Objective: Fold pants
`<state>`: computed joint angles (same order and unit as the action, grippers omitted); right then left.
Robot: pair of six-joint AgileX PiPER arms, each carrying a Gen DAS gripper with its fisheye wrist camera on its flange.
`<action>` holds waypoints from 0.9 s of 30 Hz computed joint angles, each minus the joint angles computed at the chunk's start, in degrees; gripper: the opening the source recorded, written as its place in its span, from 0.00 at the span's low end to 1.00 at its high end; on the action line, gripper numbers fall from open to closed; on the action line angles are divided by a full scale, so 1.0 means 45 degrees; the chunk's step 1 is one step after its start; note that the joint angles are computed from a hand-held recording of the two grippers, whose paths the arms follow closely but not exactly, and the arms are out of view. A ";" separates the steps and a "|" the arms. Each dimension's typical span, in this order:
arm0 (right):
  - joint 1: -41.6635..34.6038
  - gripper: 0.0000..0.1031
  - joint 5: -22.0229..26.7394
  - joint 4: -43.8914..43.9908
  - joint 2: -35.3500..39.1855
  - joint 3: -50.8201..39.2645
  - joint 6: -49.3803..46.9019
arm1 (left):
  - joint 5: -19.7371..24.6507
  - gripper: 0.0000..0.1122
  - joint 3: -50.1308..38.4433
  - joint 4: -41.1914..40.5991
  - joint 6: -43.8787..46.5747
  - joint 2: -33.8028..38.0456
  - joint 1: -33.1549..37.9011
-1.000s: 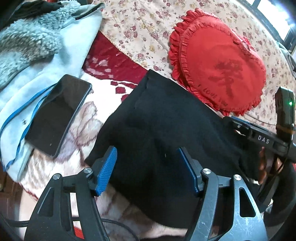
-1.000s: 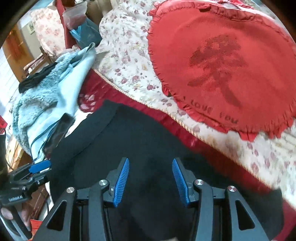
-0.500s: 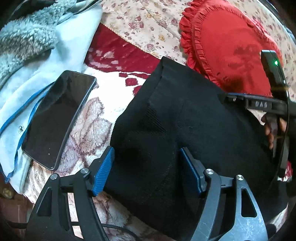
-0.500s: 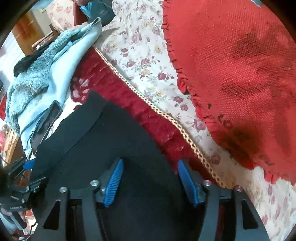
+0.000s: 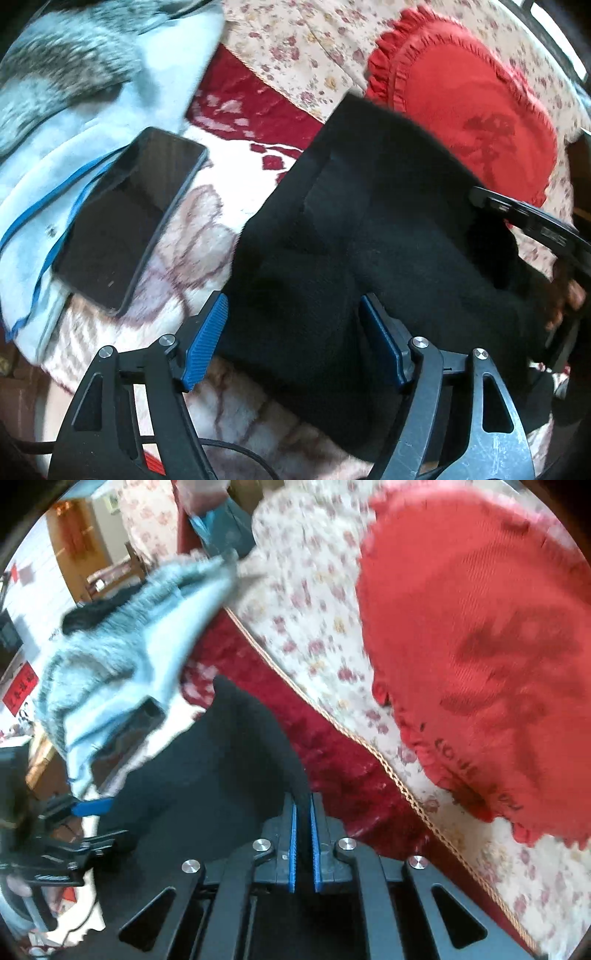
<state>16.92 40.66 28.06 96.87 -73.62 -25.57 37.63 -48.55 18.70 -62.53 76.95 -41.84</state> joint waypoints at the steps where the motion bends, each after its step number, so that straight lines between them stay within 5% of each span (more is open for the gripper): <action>1: 0.0091 0.06 -0.0021 -0.0101 -0.0522 0.0261 0.0329 | 0.0013 0.66 0.0211 -0.0053 -0.0104 -0.0374 0.0032; 6: 0.1219 0.06 0.0073 -0.0844 -0.2929 0.1710 0.2204 | 0.0234 0.66 0.1277 -0.0354 -0.0866 -0.2504 0.0214; 12: 0.4338 0.06 -0.1021 -0.3127 -0.4316 0.3388 0.6290 | 0.1364 0.66 0.1631 0.0534 -0.2289 -0.4254 -0.0652; 18: 0.6034 0.06 -0.2331 -0.3219 -0.4120 0.4534 0.8322 | 0.1811 0.66 0.1652 0.0814 -0.2668 -0.4709 -0.1000; 27: 0.7231 0.06 -0.2815 -0.3610 -0.4100 0.5203 0.9881 | 0.0907 0.66 0.2074 0.0311 -0.2312 -0.3909 -0.0902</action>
<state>49.46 28.00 11.82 78.42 -50.21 18.90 41.71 -39.22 20.10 -72.93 59.36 -45.90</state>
